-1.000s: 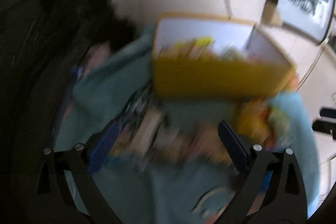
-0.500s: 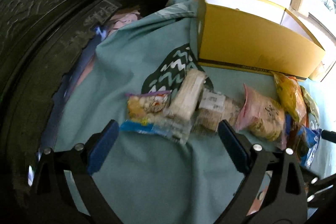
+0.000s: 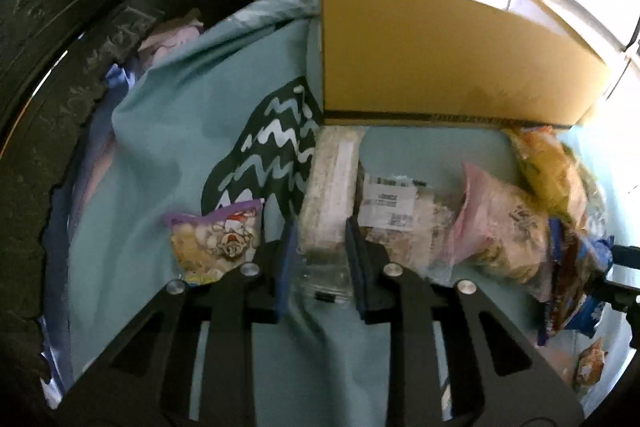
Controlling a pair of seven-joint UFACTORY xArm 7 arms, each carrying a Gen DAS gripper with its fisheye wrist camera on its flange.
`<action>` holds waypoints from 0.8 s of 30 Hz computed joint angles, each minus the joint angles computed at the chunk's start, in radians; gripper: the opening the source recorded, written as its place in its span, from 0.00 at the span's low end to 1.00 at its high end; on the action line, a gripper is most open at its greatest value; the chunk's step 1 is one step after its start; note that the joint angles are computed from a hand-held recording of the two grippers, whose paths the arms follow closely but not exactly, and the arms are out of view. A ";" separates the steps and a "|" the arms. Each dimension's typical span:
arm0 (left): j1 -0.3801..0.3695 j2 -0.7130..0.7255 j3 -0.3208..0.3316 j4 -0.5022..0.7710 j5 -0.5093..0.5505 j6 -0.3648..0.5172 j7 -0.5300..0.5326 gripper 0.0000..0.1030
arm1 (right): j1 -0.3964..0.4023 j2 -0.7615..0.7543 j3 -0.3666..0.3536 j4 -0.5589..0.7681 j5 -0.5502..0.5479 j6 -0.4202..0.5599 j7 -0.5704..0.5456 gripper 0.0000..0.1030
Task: Organize snacks
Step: 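Grasp the white rice bar with the left gripper while the right grasps the blue cookie bag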
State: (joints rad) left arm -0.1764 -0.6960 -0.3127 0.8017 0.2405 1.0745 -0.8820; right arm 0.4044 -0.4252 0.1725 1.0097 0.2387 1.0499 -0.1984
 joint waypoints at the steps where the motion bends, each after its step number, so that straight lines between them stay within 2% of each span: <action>1: -0.005 -0.016 -0.003 -0.009 -0.004 -0.005 -0.009 0.23 | 0.003 -0.008 -0.009 -0.004 0.017 0.002 -0.003 0.38; 2: -0.006 -0.025 -0.007 -0.013 -0.006 -0.004 -0.017 0.23 | 0.005 -0.016 -0.021 -0.003 0.041 0.013 -0.004 0.34; 6: -0.011 -0.052 -0.019 -0.019 -0.021 0.005 -0.043 0.22 | 0.016 -0.047 -0.054 -0.007 0.103 0.050 -0.044 0.34; 7: -0.012 -0.055 -0.023 -0.015 -0.024 0.021 -0.046 0.22 | 0.023 -0.058 -0.063 -0.004 0.091 0.067 -0.064 0.35; 8: -0.011 -0.053 -0.025 -0.010 -0.024 0.033 -0.049 0.22 | 0.017 -0.071 -0.039 -0.012 0.064 0.042 -0.112 0.39; 9: -0.014 -0.058 -0.026 -0.008 -0.031 0.043 -0.054 0.22 | 0.015 -0.079 -0.023 -0.018 0.032 0.014 -0.133 0.57; 10: -0.015 -0.064 -0.025 -0.012 -0.030 0.048 -0.055 0.22 | 0.001 -0.094 0.016 -0.035 -0.043 -0.050 -0.155 0.68; 11: -0.017 -0.066 -0.026 -0.012 -0.032 0.052 -0.056 0.22 | -0.004 -0.103 0.038 -0.047 -0.096 -0.090 -0.171 0.84; 12: -0.019 -0.065 -0.026 -0.012 -0.032 0.055 -0.054 0.23 | 0.011 -0.101 0.045 -0.057 -0.124 -0.137 -0.218 0.93; 14: -0.020 -0.062 -0.028 -0.009 -0.031 0.068 -0.051 0.23 | 0.059 -0.073 0.024 -0.057 -0.115 -0.169 -0.328 0.99; 16: -0.019 -0.055 -0.029 -0.006 -0.038 0.094 -0.057 0.25 | 0.075 -0.023 0.044 -0.040 -0.171 -0.143 -0.371 0.99; 17: -0.017 -0.054 -0.029 -0.006 -0.038 0.105 -0.064 0.34 | 0.045 0.010 0.096 -0.041 -0.251 -0.151 -0.360 0.99; 18: -0.015 -0.054 -0.025 -0.008 -0.041 0.111 -0.069 0.49 | 0.022 0.033 0.130 -0.038 -0.289 -0.137 -0.358 0.92; 20: -0.003 -0.058 -0.026 -0.011 -0.023 0.107 -0.085 0.61 | 0.058 0.093 0.089 0.014 -0.239 -0.034 -0.347 0.67; 21: 0.001 -0.053 -0.025 -0.009 -0.012 0.100 -0.083 0.66 | 0.056 0.100 0.082 0.029 -0.211 -0.017 -0.339 0.62; 23: -0.003 -0.021 -0.016 0.003 0.000 0.091 -0.050 0.67 | 0.057 0.105 0.060 0.051 -0.165 0.008 -0.325 0.53; 24: -0.007 -0.009 -0.014 0.006 0.008 0.082 -0.033 0.56 | 0.056 0.112 0.043 0.073 -0.123 0.038 -0.316 0.52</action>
State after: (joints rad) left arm -0.1830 -0.7051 -0.3266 0.8074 0.2488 1.1561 -0.9146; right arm 0.4599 -0.3132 0.2152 1.0824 0.1156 1.0880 -0.5148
